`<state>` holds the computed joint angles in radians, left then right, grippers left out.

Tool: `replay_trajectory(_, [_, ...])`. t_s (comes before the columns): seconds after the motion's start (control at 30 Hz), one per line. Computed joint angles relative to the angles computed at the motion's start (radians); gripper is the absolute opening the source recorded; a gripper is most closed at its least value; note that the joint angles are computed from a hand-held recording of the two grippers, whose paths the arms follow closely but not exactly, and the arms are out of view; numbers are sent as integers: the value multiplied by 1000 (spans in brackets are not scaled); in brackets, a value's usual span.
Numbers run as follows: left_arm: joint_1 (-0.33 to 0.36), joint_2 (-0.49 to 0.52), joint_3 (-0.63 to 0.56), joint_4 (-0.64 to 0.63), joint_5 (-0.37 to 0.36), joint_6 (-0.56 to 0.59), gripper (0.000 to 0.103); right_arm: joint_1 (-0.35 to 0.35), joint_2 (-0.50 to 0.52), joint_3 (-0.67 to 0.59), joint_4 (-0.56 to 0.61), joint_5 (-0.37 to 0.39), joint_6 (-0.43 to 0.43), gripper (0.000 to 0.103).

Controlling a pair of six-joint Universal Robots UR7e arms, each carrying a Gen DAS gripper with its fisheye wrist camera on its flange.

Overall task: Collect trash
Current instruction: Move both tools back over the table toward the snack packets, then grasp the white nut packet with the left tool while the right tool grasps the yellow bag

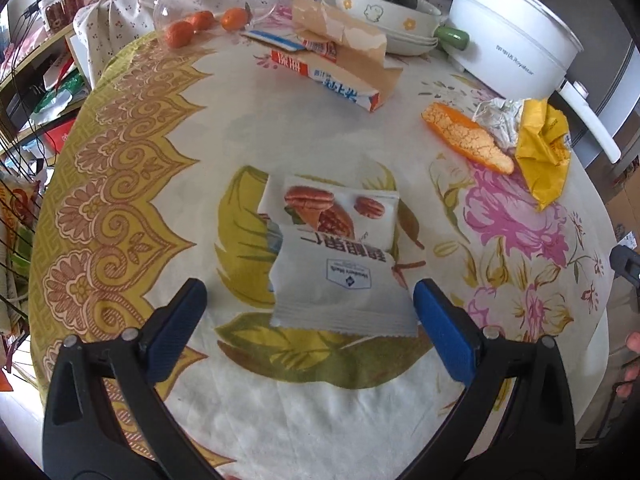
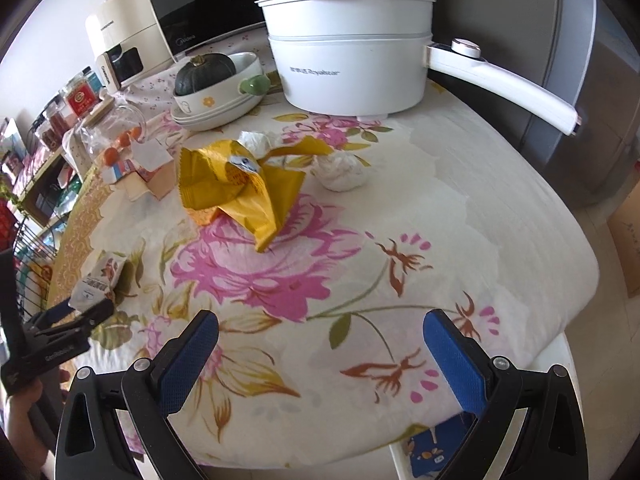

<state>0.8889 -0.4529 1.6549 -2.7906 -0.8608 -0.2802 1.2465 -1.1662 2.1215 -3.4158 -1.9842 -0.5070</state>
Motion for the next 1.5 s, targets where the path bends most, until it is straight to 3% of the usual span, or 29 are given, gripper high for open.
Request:
replay_trajectory(0.13, [-13,24,-20,27,58,42,103,-3,31,-36,-1,29,-31,103])
replay_trajectory(0.27, [-14,30,-24,12,70,18,103,-15,58,-76,-3,72,-37,103])
replay_trajectory(0.47, [-14,47,-13,-77,94,42,103,-17,148,-143,-72,61,-121,103])
replay_trajectory(0.67, [-12,43,3,-118,73,86,103,-22,206,-182,-127,68,-187,103])
replay_trajectory(0.77, [-2,24,24,-174,-8,102,102,-22,220,-192,-151,97,-188,103])
replay_trajectory(0.9, [0,21,25,-204,-45,121,93,-15,240,-205,-167,116,-217,102])
replay_trajectory(0.97, [0,23,16,-180,-54,130,82,-11,253,-210,-178,105,-245,94])
replay_trajectory(1.03, [-6,28,13,-172,-35,146,70,-13,249,-211,-150,106,-248,69])
replay_trajectory(1.13, [-7,22,7,-149,-48,143,52,-20,227,-200,-114,122,-231,47])
replay_trajectory(1.2, [-5,16,7,-141,-63,140,47,-24,208,-185,-104,137,-231,39])
replay_trajectory(1.37, [-14,5,20,-145,-94,150,46,-38,127,-125,-54,193,-216,28])
replay_trajectory(1.5, [-27,-6,42,-170,-127,165,46,-49,63,-84,14,216,-214,27])
